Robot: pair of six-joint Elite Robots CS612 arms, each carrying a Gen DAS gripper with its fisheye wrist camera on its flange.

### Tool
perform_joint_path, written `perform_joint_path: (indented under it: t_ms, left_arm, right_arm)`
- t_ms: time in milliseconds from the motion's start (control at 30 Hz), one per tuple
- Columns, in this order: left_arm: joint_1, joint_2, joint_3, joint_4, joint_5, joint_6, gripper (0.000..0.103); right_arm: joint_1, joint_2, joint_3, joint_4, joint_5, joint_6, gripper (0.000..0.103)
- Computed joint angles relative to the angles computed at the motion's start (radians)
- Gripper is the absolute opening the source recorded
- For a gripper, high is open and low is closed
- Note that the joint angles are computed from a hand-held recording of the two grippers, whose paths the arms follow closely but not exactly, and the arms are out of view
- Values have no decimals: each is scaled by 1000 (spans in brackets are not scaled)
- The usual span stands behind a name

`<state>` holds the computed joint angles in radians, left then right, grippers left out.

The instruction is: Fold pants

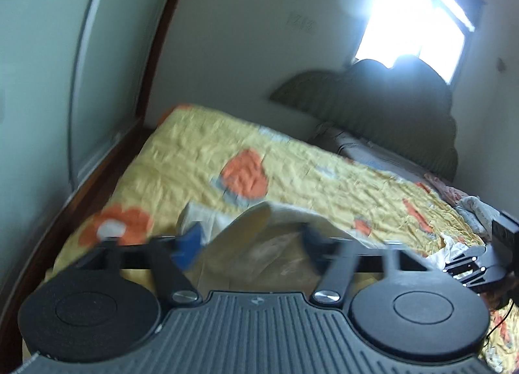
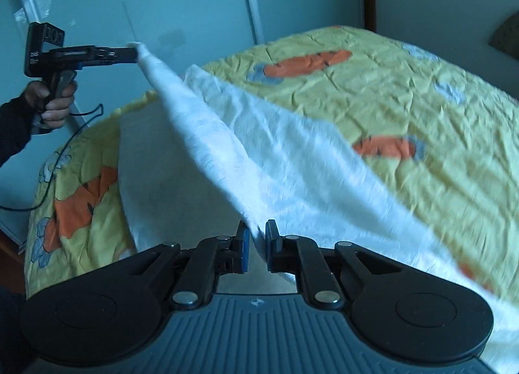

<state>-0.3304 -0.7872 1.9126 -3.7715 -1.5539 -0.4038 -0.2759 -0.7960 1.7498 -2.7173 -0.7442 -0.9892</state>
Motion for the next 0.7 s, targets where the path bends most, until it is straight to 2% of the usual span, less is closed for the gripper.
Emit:
perform_joint_path:
  t_ms: [33,100,167,267,333,400,533,600,667,700]
  left_arm:
    - [-3,-4,12,-2,3,-14,88]
    - [-7,-16,38,-8,0,-43,88]
    - [-11,-30,68,-22,-9,-96,89]
    - [-22,-32,108,-88,-21,-258,91]
    - [-28,-24,124,-113,-36,-409,91]
    - [-32,-17,131,-112,-52,-548,91]
    - [-41,-3,132,-99,-36,-739,88]
    - [-43,3,126,-99,-9,-783,81]
    - [-45,-3,115,-60,8,-773,70]
    - [-43,-6,107,-38,-1,-761,70]
  right_arm:
    - [-1,8,0,-30,10,42,10]
    - [0,15,-3,-73,29,93,10]
    - [1,14,-4,-96,39,109,10]
    - [4,11,-4,-113,42,118,9]
    - [6,11,-1,-129,35,129,10]
    - [5,10,0,-137,37,143,10]
    - [1,3,6,-151,43,158,10]
    - [0,0,10,-159,43,160,10]
    - [0,-2,15,-172,45,169,10]
    - [0,-4,18,-180,46,174,10]
